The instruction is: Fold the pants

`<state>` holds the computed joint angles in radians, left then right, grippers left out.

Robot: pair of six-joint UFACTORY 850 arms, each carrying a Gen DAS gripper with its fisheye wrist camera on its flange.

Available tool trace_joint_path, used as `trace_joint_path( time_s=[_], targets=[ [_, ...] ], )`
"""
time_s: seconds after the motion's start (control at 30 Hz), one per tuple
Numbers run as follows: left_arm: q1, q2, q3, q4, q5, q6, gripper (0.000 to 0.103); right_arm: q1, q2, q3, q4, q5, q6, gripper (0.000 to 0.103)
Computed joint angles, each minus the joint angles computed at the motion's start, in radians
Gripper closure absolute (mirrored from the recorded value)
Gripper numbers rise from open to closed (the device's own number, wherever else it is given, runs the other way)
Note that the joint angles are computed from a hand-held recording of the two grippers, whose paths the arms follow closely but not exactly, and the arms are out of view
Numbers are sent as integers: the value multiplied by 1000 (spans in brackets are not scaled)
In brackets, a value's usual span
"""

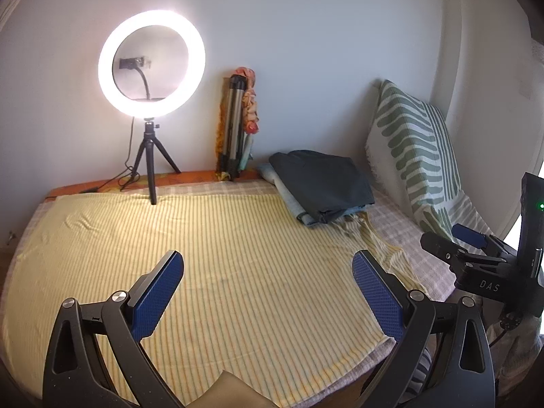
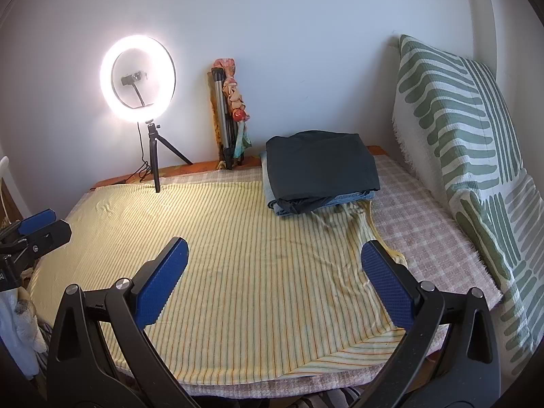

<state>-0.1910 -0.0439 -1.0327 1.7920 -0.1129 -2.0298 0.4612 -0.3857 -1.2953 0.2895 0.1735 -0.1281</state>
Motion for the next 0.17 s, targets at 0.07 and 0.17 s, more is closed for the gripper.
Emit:
trace_joint_path(
  time_s=[0.07, 0.17],
  targets=[
    [-1, 3, 6, 86, -12, -75, 4, 2, -3, -3, 0, -3, 1, 0],
    [4, 4, 9, 123, -10, -112, 4, 2, -12, -14, -22, -12, 23, 0]
  ],
)
